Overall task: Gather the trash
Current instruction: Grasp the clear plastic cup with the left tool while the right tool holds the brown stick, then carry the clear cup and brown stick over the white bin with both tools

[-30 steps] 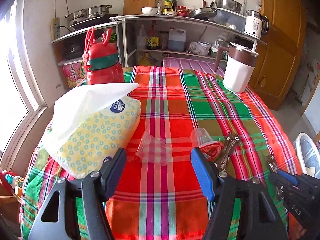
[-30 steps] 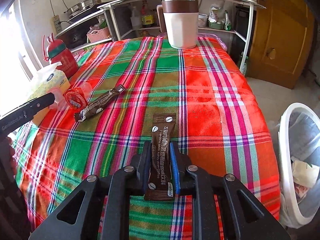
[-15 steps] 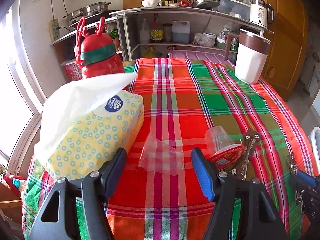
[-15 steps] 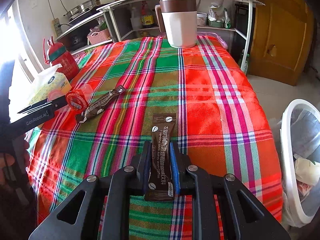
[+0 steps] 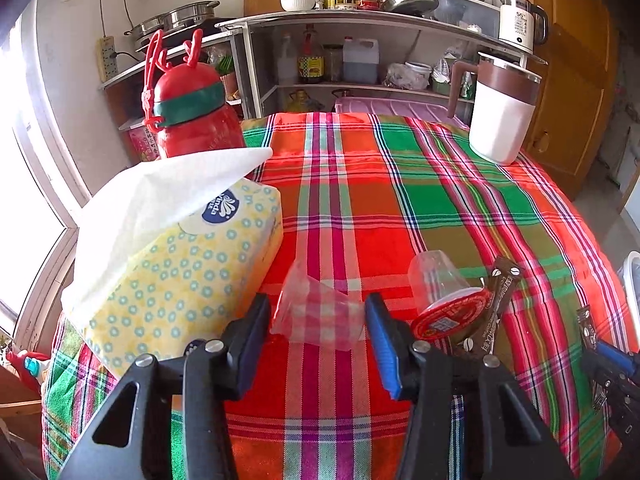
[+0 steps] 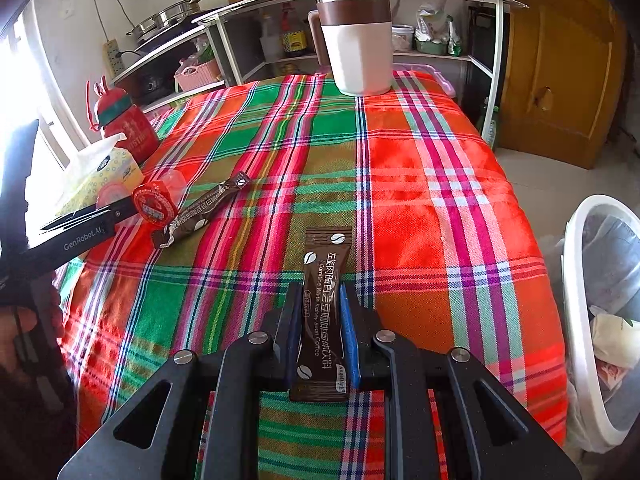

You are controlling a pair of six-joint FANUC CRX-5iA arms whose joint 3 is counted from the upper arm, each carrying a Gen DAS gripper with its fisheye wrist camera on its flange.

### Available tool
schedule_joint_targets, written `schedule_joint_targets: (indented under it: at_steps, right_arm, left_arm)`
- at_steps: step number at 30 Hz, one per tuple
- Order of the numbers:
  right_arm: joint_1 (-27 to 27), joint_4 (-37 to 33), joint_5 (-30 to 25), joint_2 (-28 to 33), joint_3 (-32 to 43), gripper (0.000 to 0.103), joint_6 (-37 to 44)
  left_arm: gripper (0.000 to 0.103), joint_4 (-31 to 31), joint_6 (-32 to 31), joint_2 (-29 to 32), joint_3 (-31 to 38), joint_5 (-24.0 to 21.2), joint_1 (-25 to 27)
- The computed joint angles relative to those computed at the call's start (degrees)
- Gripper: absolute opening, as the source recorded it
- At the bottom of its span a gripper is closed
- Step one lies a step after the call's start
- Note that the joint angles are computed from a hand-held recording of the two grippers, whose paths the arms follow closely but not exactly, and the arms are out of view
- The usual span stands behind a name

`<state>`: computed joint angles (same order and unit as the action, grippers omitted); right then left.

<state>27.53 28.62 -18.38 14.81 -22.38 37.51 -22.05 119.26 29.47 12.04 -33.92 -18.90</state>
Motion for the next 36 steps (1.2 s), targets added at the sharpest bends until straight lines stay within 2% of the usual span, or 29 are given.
schedule_joint_targets:
  at_steps: [12, 20, 25, 36]
  right_arm:
    - [-0.17, -3.39, 0.26, -0.46, 0.43, 0.02, 2.51]
    - [-1.31, 0.32, 3.69, -3.42, -3.34, 0.02, -1.58]
    - [-2.6, 4.22, 5.68, -5.83, -6.34, 0.02, -5.5]
    - [-6.57, 11.16, 9.13, -11.48, -12.45, 0.02, -12.26]
  left_arm:
    - [0.05, 4.73, -2.91, -3.66, -5.59, 5.47, 0.93]
    - [0.05, 6.82, -4.67, -6.99, -9.18, 8.49, 0.19]
    - [0.05, 10.52, -8.09, -9.18, -12.04, 11.24, -0.34]
    - [0.05, 13.87, -12.27, -10.93, -13.15, 14.23, -3.98]
